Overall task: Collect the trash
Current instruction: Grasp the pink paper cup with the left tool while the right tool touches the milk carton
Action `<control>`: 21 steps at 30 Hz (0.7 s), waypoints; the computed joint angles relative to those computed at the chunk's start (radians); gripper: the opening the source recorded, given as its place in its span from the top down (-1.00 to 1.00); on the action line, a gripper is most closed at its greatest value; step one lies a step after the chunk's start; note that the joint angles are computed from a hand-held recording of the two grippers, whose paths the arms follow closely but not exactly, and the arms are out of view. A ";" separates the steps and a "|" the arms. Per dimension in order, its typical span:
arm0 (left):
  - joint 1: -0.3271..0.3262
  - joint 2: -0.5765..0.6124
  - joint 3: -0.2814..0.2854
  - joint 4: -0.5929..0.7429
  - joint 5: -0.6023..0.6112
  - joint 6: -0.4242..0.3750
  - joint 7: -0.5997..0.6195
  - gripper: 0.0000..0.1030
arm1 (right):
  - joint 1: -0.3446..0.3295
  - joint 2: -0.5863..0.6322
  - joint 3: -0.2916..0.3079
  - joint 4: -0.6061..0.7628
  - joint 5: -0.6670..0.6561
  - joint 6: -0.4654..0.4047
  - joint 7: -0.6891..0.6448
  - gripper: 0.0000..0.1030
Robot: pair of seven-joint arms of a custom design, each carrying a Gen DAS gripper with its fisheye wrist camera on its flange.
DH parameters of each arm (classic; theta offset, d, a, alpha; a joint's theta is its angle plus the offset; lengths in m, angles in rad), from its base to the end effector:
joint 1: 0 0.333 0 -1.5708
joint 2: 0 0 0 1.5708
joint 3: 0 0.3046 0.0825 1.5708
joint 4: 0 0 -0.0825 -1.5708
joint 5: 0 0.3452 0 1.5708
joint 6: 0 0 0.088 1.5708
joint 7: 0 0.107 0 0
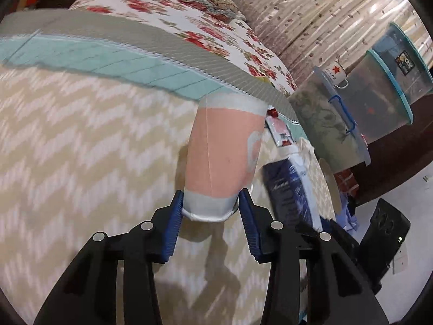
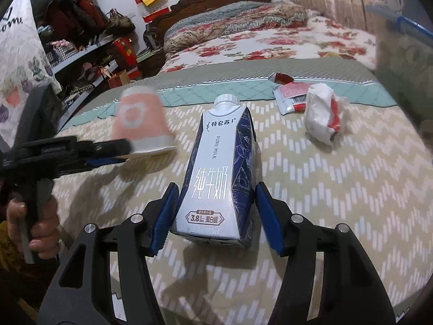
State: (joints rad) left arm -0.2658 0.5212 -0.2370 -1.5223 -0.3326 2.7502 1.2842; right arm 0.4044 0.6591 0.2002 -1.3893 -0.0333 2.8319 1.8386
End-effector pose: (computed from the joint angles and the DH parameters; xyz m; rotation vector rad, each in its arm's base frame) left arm 0.6377 -0.2950 0.4523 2.1503 -1.9059 1.1716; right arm 0.6253 0.3829 0.4308 -1.8766 1.4249 -0.2486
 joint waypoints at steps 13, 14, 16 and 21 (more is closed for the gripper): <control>0.108 -0.128 -0.114 -0.217 -0.249 0.128 0.162 -0.15 | 0.139 -0.112 -0.188 -0.151 -0.215 0.208 0.258 -0.19; 0.122 -0.134 -0.128 -0.227 -0.285 0.142 0.191 -0.17 | 0.120 -0.115 -0.158 -0.148 -0.222 0.214 0.242 -0.06; 0.143 -0.135 -0.151 -0.228 -0.349 0.152 0.247 -0.18 | 0.072 -0.101 -0.081 -0.113 -0.215 0.187 0.184 0.26; 0.166 -0.135 -0.168 -0.215 -0.465 0.143 0.345 -0.18 | 0.017 0.043 0.087 0.137 -0.114 -0.004 -0.044 0.36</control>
State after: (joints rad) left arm -0.0995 0.3866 -0.4052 -1.7374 -0.7974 2.8930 1.6294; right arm 0.4214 0.7026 0.2876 -1.2525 -0.1474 2.8276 1.7948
